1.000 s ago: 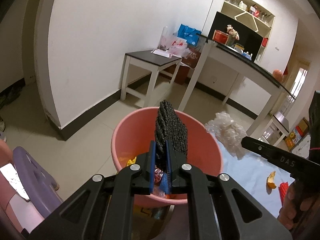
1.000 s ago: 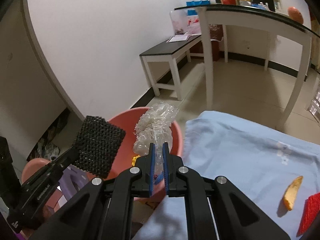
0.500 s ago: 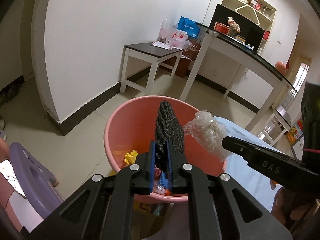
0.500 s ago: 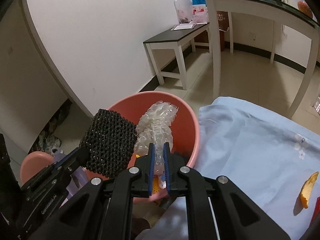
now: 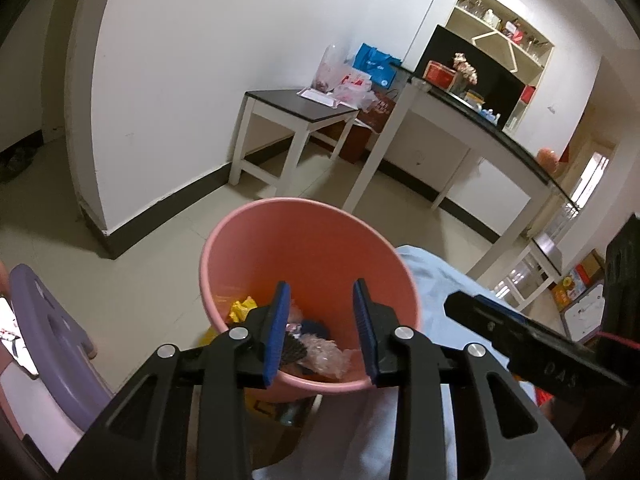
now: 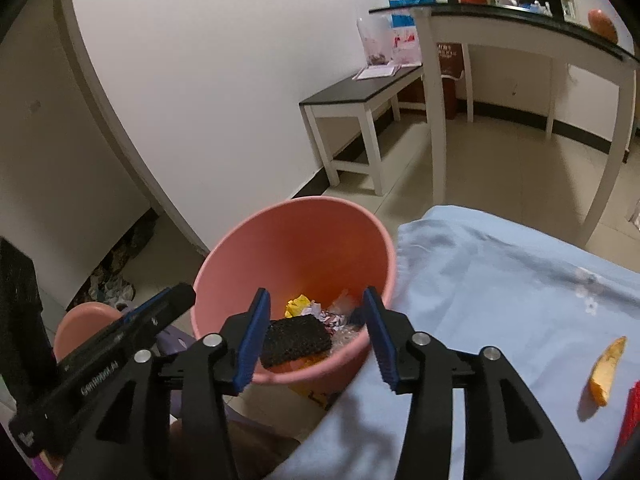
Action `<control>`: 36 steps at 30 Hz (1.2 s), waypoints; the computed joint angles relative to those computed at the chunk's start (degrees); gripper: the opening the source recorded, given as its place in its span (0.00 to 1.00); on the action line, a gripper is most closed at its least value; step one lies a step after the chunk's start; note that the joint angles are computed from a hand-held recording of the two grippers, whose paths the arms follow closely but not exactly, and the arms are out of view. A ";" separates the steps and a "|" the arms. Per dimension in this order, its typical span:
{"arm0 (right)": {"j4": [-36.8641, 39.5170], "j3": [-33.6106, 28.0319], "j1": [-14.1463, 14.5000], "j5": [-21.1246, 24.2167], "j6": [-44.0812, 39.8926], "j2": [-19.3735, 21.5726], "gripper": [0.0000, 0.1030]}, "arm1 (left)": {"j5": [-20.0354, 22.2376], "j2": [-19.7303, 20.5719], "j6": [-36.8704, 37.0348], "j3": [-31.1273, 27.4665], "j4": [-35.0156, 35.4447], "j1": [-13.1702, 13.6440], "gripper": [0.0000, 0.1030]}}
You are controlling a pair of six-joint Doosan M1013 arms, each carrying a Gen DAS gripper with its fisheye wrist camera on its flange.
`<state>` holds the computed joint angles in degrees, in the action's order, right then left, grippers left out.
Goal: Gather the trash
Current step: 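Move both open grippers back over the last orange peel and red net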
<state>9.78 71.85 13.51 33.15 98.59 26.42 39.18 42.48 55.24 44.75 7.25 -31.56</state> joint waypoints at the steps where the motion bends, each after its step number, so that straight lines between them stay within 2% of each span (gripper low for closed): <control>1: -0.20 0.87 -0.02 -0.47 0.11 -0.67 0.50 | -0.37 -0.25 0.36 0.28 -0.19 -0.19 0.32; 8: -2.47 7.92 -0.58 -3.31 2.92 -6.27 0.54 | 0.45 -1.16 4.74 0.62 -2.47 -1.74 0.32; 11: -5.76 11.62 -0.99 -4.82 6.32 -9.04 0.56 | 0.01 -1.85 6.00 1.61 -3.53 -2.35 0.32; 17: -17.82 18.32 -1.98 -5.54 18.07 -14.19 0.57 | 0.93 -2.39 10.08 2.38 -6.36 -3.71 0.32; 22: -29.16 23.10 -2.90 -5.61 29.62 -18.00 0.58 | 2.23 -1.66 13.22 0.82 -10.33 -4.53 0.32; 25: -34.90 25.81 -3.74 -5.16 36.45 -19.85 0.58 | 2.43 -1.17 15.17 -0.07 -10.24 -5.52 0.32; 32: -38.54 30.80 -7.40 -4.03 46.94 -22.69 0.58 | 5.30 0.60 19.58 -2.55 -12.35 -6.91 0.32; 36: -38.31 32.41 -9.05 -3.76 49.25 -23.40 0.59 | 8.96 3.29 21.94 -6.88 -14.21 -7.61 0.32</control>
<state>-28.53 104.26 4.46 29.39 147.84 3.01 48.14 45.77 77.18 37.87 -6.96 -39.18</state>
